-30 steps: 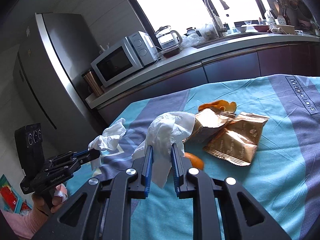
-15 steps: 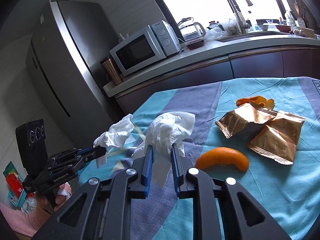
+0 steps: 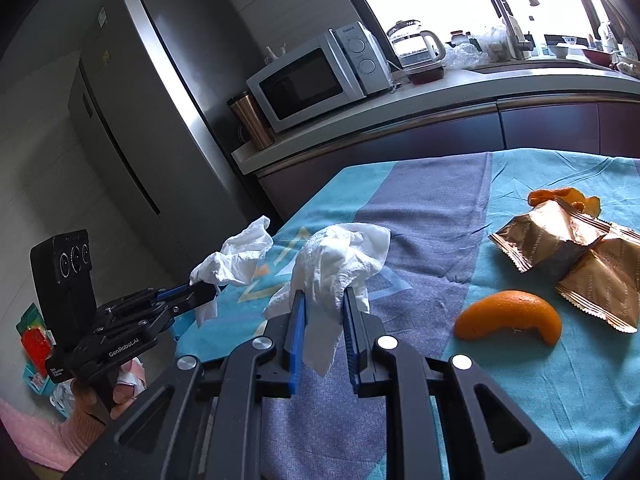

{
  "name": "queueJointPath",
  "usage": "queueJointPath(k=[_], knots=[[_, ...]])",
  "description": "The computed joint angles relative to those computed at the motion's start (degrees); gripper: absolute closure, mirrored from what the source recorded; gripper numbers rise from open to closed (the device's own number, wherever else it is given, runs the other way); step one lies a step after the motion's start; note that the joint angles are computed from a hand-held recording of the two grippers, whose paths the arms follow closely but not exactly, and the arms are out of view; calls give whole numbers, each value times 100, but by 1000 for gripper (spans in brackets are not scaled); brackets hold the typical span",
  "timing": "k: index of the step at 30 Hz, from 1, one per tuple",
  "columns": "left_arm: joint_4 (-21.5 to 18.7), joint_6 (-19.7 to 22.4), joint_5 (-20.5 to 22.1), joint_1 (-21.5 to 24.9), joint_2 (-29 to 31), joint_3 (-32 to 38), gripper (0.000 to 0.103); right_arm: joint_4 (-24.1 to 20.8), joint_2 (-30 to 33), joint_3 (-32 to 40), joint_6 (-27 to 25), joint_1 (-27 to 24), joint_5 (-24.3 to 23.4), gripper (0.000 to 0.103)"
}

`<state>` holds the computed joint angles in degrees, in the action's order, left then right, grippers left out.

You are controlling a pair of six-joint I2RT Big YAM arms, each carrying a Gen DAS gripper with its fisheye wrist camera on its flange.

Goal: Collect trash
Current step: 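Carry both held tissues over the teal bin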

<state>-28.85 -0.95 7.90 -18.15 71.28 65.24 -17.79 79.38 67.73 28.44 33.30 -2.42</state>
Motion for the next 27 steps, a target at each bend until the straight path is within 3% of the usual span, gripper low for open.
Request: queueJointPath(k=[27], knots=[[-79,-255,4,1211,-565,-481,89,-534,1233,1508,-582,535,-677,86]])
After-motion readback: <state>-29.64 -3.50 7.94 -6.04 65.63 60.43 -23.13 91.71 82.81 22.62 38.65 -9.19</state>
